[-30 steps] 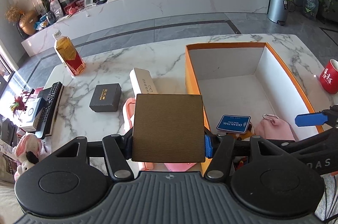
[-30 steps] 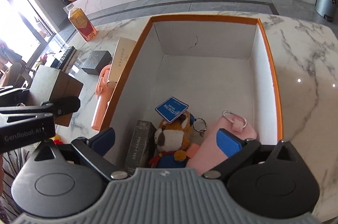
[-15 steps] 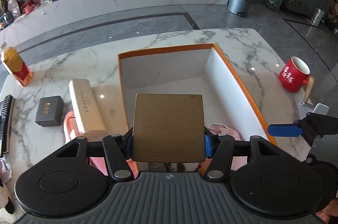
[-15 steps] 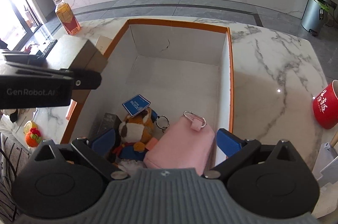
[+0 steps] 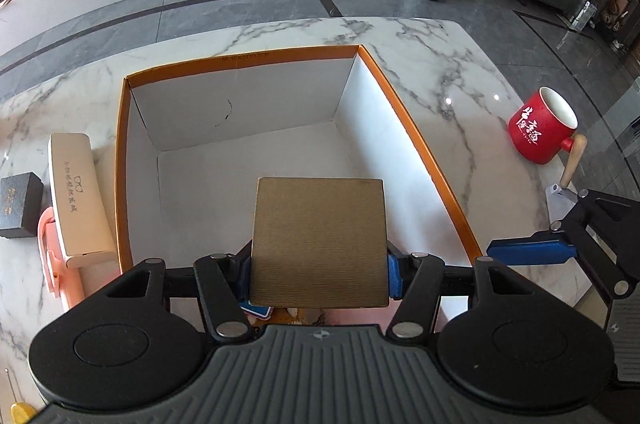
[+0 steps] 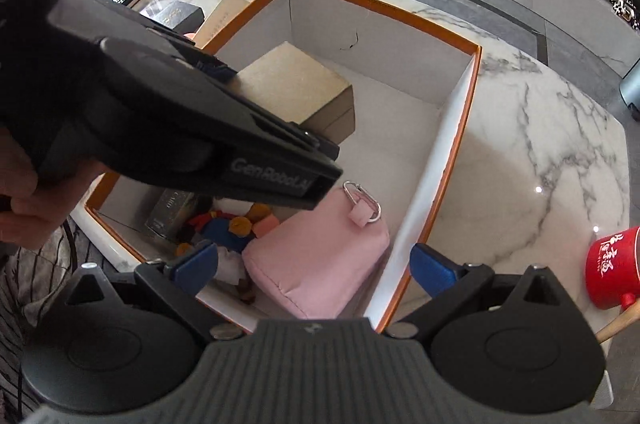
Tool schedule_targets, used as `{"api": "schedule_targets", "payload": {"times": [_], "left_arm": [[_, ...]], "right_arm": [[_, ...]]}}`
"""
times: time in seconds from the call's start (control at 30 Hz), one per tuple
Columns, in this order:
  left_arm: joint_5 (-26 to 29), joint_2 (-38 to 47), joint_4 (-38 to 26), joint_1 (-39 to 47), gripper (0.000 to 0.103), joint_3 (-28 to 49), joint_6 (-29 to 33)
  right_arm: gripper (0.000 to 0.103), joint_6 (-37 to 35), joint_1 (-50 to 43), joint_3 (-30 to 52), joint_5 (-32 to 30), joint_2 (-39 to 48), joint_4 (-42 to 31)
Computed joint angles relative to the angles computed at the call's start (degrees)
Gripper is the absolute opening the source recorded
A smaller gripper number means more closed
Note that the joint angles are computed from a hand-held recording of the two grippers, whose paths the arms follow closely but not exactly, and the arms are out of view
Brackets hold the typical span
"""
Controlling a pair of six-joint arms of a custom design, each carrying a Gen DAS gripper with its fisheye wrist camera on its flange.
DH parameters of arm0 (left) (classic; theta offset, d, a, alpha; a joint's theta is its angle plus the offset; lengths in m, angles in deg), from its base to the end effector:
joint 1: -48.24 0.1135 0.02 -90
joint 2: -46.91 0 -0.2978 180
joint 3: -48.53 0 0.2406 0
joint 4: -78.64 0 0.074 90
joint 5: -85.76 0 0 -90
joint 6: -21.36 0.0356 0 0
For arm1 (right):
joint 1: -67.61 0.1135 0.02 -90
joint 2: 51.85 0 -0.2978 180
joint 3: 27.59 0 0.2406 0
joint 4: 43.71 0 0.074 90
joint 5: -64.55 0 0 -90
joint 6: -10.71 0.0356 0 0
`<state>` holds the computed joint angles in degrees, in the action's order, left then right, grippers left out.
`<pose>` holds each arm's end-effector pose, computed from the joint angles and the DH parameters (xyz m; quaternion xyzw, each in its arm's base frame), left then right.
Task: Organize objects
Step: 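Carry the brown cardboard box over the orange box and open the left tool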
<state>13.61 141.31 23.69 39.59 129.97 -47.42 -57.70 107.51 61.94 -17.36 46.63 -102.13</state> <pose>0.3126 -0.0586 0.2565 0.2786 0.9292 -0.1306 0.2048 0.2668 0.2166 0.2698 -0.1420 0.9679 0.0406 0.2036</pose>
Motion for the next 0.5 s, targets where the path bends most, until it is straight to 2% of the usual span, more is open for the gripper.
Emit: {"api": "schedule_targets", "payload": {"times": [0.3, 0.37, 0.4, 0.47, 0.5], "left_arm": [[-0.73, 2.88, 2.80, -0.85, 0.068, -1.29, -1.29], [-2.76, 2.51, 4.35, -1.67, 0.069, -2.35, -1.13], [-4.36, 1.79, 6.04, -2.44, 0.071, -3.63, -0.50], [-6.39, 0.28, 9.14, -3.30, 0.088, -6.05, 0.42], [-6.82, -0.67, 10.87, -3.49, 0.088, -7.45, 0.11]], "right_arm": [[0.102, -1.53, -1.34, 0.24, -0.65, 1.04, -0.01], [0.102, -1.47, -1.30, 0.34, -0.54, 1.23, -0.16], [0.102, -1.39, -1.31, 0.39, -0.53, 1.35, -0.24], [0.102, -1.15, -1.32, 0.59, -0.42, 1.61, -0.38], [0.102, -1.05, -1.29, 0.66, -0.29, 1.71, -0.42]]}}
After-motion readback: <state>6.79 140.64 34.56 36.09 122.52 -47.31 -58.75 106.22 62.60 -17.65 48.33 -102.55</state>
